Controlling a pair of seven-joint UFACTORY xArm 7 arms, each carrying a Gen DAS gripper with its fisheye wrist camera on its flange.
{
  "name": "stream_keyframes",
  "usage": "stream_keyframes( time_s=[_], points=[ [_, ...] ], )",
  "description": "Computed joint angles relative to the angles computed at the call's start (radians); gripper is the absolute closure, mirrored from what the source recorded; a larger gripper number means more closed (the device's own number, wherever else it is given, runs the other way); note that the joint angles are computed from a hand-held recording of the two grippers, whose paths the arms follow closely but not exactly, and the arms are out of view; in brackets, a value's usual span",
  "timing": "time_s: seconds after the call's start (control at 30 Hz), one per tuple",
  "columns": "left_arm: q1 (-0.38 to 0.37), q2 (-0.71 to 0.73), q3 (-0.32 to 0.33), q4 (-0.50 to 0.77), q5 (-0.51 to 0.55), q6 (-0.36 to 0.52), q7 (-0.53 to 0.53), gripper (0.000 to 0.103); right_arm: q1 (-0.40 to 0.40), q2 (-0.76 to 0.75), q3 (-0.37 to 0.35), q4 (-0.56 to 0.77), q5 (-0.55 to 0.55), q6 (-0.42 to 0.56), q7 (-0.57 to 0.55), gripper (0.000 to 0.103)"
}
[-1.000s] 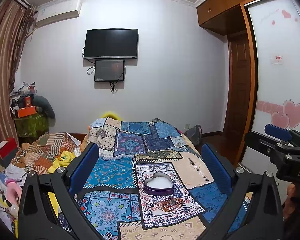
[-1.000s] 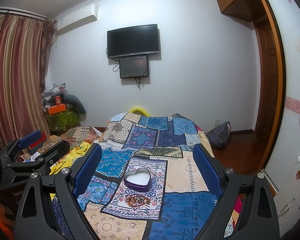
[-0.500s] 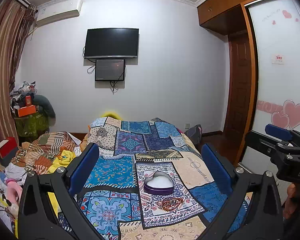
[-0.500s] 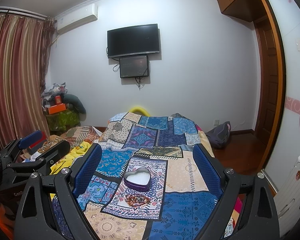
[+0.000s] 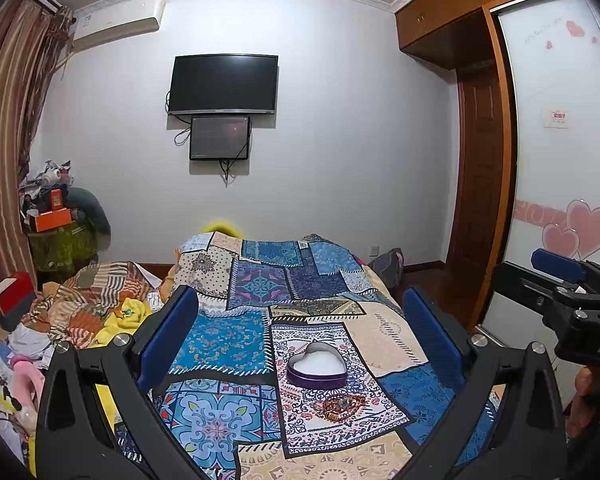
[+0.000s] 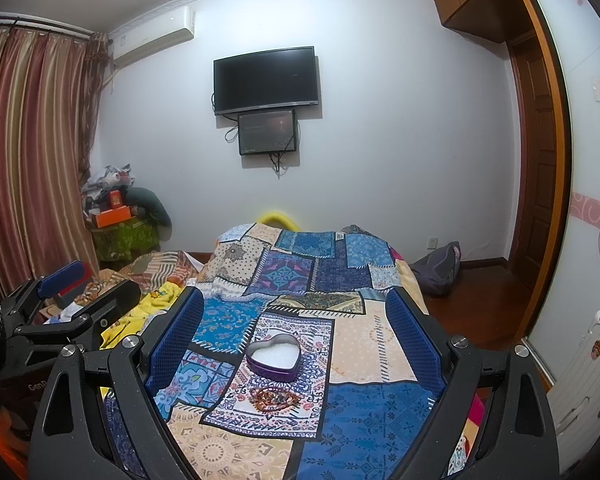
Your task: Organize jewelry
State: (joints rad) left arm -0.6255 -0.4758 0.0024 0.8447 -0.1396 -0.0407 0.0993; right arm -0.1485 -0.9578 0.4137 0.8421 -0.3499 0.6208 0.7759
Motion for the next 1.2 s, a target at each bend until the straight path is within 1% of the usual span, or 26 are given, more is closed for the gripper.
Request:
stream_keyframes(
  time_s=[0.13,0.43,0.53,0.77,0.87,0.93,1.03,1.1,1.13,1.2],
  points=[
    [-0.005,-0.005,0.007,-0.005,0.001,-0.001,0.003,0.000,0.001,0.001,0.000,-0.002,-0.002,0.000,0.000,0.012],
    [0.010,0.022,-0.010,0.021,-0.002,0.012,-0.007,0.000,0.004,0.010,-0.011,-0.003,0.000,0.004,-0.004,0.012],
    [0.004,0.030,-0.001,0.027,-0.007,0.016,-0.002,0.000,0.005,0.018,-0.011,-0.003,0.001,0.006,-0.002,0.012],
    [0.029,0.074,-0.013,0.051,-0.016,0.029,-0.004,0.000,0.013,0.049,-0.017,-0.015,0.003,0.004,0.001,0.012],
    [0.043,0.120,-0.014,0.081,-0.025,0.053,0.001,0.000,0.022,0.070,-0.028,-0.027,0.005,0.006,0.002,0.012],
    [0.069,0.155,-0.030,0.100,-0.028,0.074,-0.002,0.000,0.026,0.089,-0.035,-0.035,0.008,0.010,0.006,0.012],
    [0.087,0.211,-0.035,0.131,-0.053,0.114,0.011,0.000,0.031,0.124,-0.048,-0.054,0.012,0.025,0.016,0.012],
    [0.062,0.245,-0.008,0.148,-0.120,0.140,0.061,0.000,0.037,0.140,-0.062,-0.073,0.012,0.034,0.021,0.012],
    [0.064,0.262,-0.008,0.156,-0.148,0.152,0.078,0.000,0.041,0.151,-0.070,-0.079,0.012,0.039,0.022,0.012],
    [0.097,0.296,-0.029,0.172,-0.164,0.174,0.083,0.000,0.048,0.166,-0.085,-0.090,0.010,0.050,0.024,0.012]
  ],
)
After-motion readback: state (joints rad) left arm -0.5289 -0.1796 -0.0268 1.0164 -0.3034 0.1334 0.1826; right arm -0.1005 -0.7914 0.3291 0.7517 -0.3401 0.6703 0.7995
